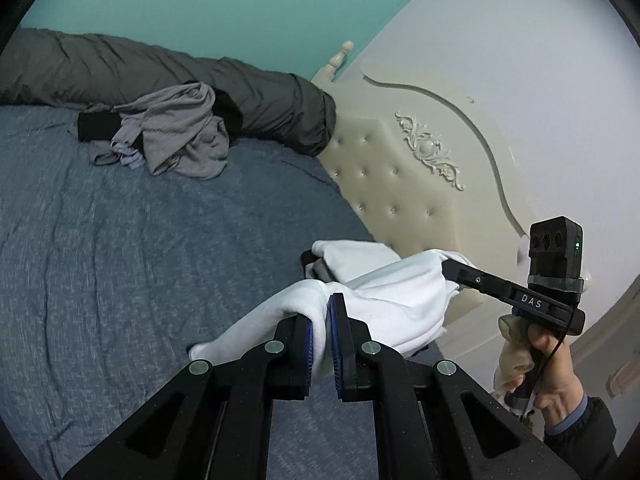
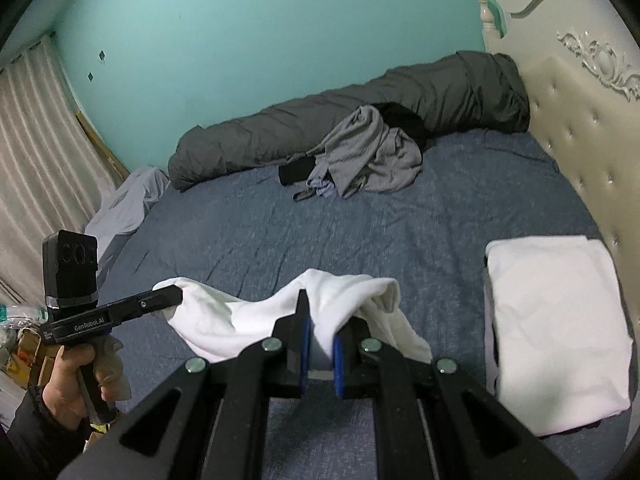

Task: Fold clothes
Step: 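Lift the folded polo with both grippers and carry it toward the clothes stack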

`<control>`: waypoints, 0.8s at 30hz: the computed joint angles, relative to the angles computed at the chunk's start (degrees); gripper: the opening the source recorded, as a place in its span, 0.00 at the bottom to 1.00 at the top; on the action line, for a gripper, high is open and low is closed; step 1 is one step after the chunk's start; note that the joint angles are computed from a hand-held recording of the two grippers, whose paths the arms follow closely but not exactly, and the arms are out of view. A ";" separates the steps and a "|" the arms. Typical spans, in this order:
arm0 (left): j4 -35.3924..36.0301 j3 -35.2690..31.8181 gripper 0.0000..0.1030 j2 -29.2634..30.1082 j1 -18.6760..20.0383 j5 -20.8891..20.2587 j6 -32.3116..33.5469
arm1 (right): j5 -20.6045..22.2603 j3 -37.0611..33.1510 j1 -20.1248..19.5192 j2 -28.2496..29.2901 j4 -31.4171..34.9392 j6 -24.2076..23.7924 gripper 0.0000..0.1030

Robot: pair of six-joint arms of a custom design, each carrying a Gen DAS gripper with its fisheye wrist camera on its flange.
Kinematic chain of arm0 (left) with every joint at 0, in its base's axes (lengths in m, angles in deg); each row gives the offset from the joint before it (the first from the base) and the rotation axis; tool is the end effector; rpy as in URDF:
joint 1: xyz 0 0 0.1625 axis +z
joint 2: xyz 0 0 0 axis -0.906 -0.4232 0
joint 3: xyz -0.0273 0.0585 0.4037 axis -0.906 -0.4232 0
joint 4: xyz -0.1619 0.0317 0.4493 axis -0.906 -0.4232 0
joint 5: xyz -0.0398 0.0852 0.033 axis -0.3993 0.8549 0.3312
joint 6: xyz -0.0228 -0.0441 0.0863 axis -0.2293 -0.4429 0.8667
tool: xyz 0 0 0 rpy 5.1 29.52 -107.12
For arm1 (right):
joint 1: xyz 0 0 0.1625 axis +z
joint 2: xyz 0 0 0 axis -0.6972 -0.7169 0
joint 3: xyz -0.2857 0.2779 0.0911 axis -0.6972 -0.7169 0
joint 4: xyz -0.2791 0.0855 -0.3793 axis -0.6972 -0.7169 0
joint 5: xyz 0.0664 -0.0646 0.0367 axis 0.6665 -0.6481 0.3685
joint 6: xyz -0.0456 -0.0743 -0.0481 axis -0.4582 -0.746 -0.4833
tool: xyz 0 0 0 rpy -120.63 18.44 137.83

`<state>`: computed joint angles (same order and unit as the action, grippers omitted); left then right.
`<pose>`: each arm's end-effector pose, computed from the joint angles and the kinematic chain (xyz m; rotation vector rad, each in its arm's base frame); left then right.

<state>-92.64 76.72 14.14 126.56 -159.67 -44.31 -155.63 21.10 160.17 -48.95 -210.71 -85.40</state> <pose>-0.2382 -0.7099 0.3774 -0.8986 -2.8356 0.5296 0.3885 -0.6216 0.3030 0.2947 -2.5273 1.0036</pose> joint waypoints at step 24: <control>3.85 -28.58 0.07 22.37 -7.83 1.86 -2.35 | 2.64 -17.06 -4.67 0.37 5.05 -11.91 0.08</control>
<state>-88.79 48.13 36.52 118.73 -157.81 -46.66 -152.98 4.04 155.50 -48.58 -205.65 -97.31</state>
